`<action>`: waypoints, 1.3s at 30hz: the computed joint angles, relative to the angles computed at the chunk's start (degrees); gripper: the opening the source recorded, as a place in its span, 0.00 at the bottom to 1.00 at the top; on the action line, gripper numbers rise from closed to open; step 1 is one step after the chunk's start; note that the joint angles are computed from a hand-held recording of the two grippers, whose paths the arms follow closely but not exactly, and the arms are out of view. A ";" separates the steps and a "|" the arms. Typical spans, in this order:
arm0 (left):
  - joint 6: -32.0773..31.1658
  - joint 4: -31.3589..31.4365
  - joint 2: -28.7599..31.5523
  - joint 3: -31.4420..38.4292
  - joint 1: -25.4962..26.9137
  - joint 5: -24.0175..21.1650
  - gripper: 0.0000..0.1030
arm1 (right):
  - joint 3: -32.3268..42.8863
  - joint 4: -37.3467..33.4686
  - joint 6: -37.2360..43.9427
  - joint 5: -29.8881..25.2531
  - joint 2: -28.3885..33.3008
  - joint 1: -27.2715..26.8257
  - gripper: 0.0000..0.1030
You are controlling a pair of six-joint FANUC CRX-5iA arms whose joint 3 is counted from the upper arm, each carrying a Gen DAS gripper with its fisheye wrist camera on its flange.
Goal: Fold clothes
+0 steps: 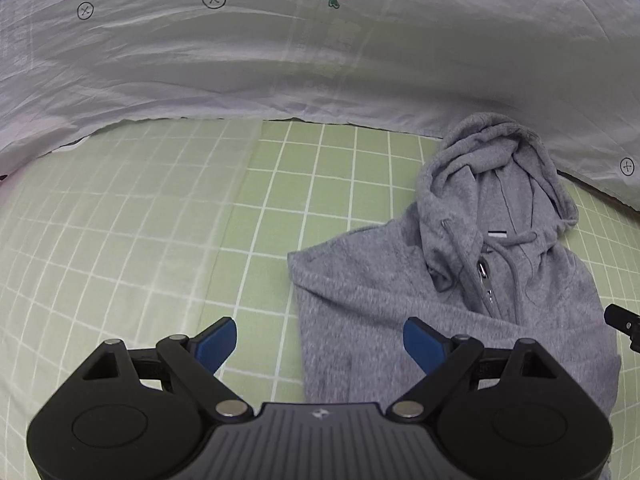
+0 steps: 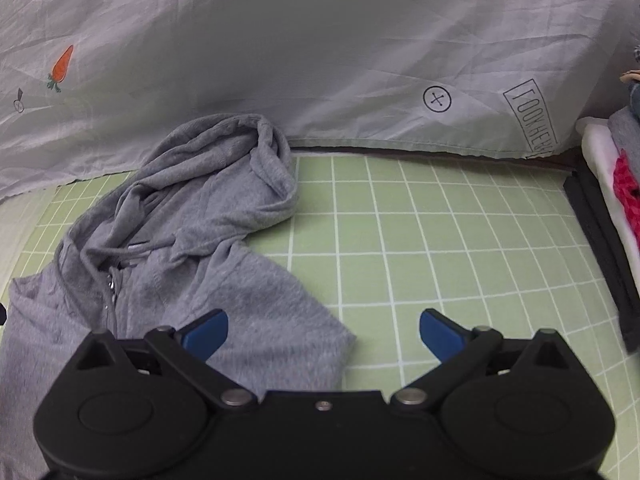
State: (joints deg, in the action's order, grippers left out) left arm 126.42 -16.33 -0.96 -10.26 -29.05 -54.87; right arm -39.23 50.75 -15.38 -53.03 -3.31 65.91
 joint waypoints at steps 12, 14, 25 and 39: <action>-13.87 12.12 9.64 2.65 5.79 15.53 0.88 | 4.29 6.50 -0.82 8.06 7.79 -12.08 1.00; -19.41 16.43 11.55 2.71 6.37 18.58 0.88 | 5.02 7.55 -0.12 9.27 9.25 -13.68 1.00; -8.11 -7.25 22.74 19.40 0.12 4.96 0.89 | 10.28 4.13 8.42 4.71 15.86 -15.61 1.00; 10.46 -19.75 13.86 14.50 -3.01 3.48 0.89 | 5.03 8.83 -0.05 -7.38 9.32 -10.60 1.00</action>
